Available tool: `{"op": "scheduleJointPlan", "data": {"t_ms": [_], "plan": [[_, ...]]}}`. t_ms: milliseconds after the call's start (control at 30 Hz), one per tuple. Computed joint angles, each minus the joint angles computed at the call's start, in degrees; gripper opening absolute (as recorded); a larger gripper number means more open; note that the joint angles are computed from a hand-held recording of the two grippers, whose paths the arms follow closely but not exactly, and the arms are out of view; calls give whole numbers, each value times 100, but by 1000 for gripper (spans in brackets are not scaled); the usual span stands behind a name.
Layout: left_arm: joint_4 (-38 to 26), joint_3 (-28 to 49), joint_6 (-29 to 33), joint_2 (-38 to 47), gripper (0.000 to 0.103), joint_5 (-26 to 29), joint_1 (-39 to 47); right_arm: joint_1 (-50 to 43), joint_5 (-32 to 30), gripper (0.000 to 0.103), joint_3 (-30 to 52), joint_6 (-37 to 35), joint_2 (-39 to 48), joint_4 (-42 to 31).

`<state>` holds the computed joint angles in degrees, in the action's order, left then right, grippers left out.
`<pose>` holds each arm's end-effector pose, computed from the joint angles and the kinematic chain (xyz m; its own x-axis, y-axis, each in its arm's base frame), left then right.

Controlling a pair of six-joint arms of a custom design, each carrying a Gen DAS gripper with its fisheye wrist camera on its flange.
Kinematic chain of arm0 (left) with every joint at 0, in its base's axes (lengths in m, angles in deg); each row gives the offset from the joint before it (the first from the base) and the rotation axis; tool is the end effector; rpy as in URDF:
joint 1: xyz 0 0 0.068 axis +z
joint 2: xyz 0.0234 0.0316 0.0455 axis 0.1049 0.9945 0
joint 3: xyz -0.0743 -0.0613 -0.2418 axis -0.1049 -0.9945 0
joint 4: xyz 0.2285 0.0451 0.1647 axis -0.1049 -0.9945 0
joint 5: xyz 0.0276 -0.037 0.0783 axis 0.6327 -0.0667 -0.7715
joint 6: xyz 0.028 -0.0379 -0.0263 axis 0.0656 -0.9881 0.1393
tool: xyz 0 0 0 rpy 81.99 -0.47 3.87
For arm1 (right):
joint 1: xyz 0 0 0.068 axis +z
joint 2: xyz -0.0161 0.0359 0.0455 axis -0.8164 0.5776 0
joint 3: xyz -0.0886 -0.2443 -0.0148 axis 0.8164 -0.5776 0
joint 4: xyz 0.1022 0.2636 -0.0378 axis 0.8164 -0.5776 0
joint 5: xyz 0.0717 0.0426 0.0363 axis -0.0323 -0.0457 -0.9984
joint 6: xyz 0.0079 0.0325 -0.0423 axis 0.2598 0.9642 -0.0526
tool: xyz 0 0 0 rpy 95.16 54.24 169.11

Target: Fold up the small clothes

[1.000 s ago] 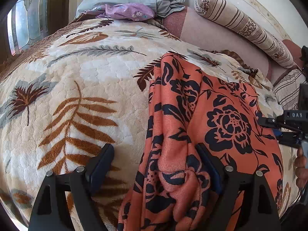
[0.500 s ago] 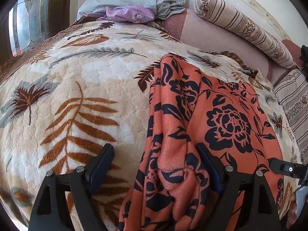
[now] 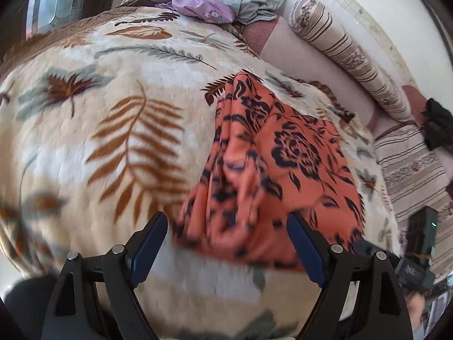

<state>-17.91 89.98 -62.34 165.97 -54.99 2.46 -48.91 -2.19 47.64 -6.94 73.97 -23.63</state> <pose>0.3012 -0.0323 0.1015 -0.8490 -0.1189 -0.5148 0.1233 0.9028 -0.4119 0.2272 0.0368 0.1092 -0.8542 0.3438 -0.3901 0.0849 0.8324 0.5476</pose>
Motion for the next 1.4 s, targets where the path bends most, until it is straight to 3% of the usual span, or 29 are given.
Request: {"op": "scheduleJointPlan", "data": {"t_ms": [100,267,467,533,633,733,767,800,833,867,900,967,1067,1133,1233,1367,1400], "plan": [[-89,-161,271,-71,86,-766,-258,-144,-216,103,-308,-29,-235,269],[-61,-65,247,-455,87,-869,-296,-260,-429,103,-719,435,-995,204],[-467,1236,-12,467,87,-907,-305,-816,-871,101,-838,409,-1792,-230],[-471,1636,-230,765,87,-716,-306,-916,-922,101,-532,500,-1501,-40],[-395,2108,-422,1339,90,-488,-367,-843,-898,101,271,497,-409,274],[-983,2899,-135,2404,91,-600,-502,-663,-846,101,1172,533,1064,338],[-845,2851,-22,2465,91,-588,-510,-621,-873,101,1407,578,1540,358],[-522,2606,131,2317,90,-644,-547,-581,-938,99,1603,603,1933,321],[-672,2650,280,2298,81,-640,-569,-506,-890,97,1695,582,2126,310],[-708,2656,326,2274,68,-406,-518,-341,-532,89,1695,419,2057,310],[-776,2721,352,2332,61,-137,-459,-188,-268,74,1829,194,2061,94],[-850,2876,302,2505,49,140,-381,-87,-327,53,2031,122,2172,-73],[-880,2881,361,2438,35,135,-421,219,251,41,2390,-194,2060,-657],[-886,2828,359,2337,33,2,-477,399,596,40,2550,-387,1949,-980],[-795,2714,286,2216,33,-273,-585,349,562,40,2599,-578,1872,-1148],[-715,2657,360,2133,36,-806,-799,-130,-195,74,2391,46,2271,-772],[-676,2628,378,2115,37,-907,-837,-220,-377,75,2249,159,2266,-540]]}}
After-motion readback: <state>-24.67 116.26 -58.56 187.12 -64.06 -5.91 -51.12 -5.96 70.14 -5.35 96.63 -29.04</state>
